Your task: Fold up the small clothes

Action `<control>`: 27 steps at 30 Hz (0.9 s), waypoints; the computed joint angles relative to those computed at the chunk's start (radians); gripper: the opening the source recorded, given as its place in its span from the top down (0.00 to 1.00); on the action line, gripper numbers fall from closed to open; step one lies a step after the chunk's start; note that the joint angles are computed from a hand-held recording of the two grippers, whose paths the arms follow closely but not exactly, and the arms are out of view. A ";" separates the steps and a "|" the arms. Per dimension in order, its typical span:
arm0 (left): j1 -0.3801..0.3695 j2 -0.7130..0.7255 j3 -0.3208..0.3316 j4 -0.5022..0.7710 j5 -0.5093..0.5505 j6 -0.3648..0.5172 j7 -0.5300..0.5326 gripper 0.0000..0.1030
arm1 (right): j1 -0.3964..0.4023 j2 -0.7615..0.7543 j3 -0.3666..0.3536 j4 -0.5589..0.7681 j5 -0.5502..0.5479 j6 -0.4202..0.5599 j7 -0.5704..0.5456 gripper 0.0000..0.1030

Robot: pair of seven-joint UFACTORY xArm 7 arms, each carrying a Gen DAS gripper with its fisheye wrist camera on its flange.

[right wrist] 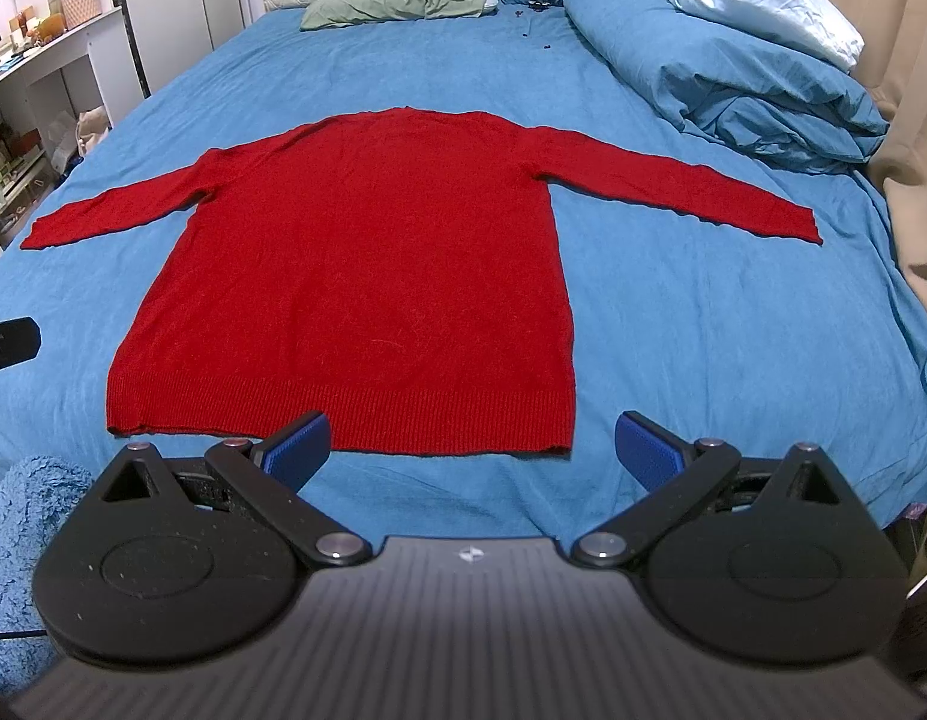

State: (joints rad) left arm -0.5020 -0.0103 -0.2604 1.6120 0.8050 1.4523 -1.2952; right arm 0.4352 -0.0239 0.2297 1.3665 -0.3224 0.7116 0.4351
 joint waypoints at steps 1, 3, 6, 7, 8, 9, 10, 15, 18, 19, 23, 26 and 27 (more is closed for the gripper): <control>0.000 0.000 0.000 -0.001 -0.001 -0.002 -0.002 0.00 | 0.000 0.000 0.000 0.001 0.001 0.001 0.000 0.00; 0.001 -0.003 0.001 -0.004 -0.006 -0.007 -0.002 0.00 | 0.001 0.001 0.000 0.001 0.003 0.001 -0.001 0.00; 0.002 -0.002 0.000 -0.003 -0.006 -0.005 0.001 0.00 | 0.001 0.001 0.000 0.001 0.000 0.001 0.002 0.00; 0.002 -0.003 0.000 -0.004 -0.006 -0.005 0.001 0.00 | 0.002 0.001 0.000 0.002 0.001 0.002 0.001 0.00; 0.002 -0.004 0.000 -0.004 -0.007 -0.007 0.002 0.00 | 0.002 0.001 0.000 0.002 0.001 0.002 0.001 0.00; 0.003 -0.004 0.000 -0.003 -0.008 -0.006 0.003 0.00 | 0.002 0.001 0.000 0.002 -0.001 0.002 0.002 0.00; 0.003 -0.005 0.000 -0.003 -0.008 -0.006 0.002 0.00 | 0.002 0.002 0.000 0.003 0.001 0.003 0.002 0.00; 0.004 -0.002 -0.002 0.002 -0.006 0.001 0.004 0.00 | 0.004 0.003 0.001 0.001 -0.007 0.000 0.013 0.00; 0.002 0.000 -0.001 0.005 -0.001 0.006 0.003 0.00 | 0.005 0.003 0.002 0.002 -0.010 0.000 0.018 0.00; 0.001 0.002 -0.002 0.008 0.001 0.010 0.002 0.00 | 0.005 0.003 0.001 0.003 -0.011 0.000 0.018 0.00; -0.007 0.006 -0.002 0.019 0.021 0.013 -0.009 0.00 | 0.002 0.001 -0.003 0.007 0.015 -0.005 0.006 0.00; -0.008 0.028 0.003 0.059 0.069 -0.012 0.023 0.00 | -0.010 -0.003 -0.014 0.015 0.064 -0.031 -0.014 0.00; -0.008 0.053 0.010 0.099 0.094 -0.024 0.054 0.00 | -0.017 0.001 -0.019 0.026 0.079 -0.042 -0.024 0.00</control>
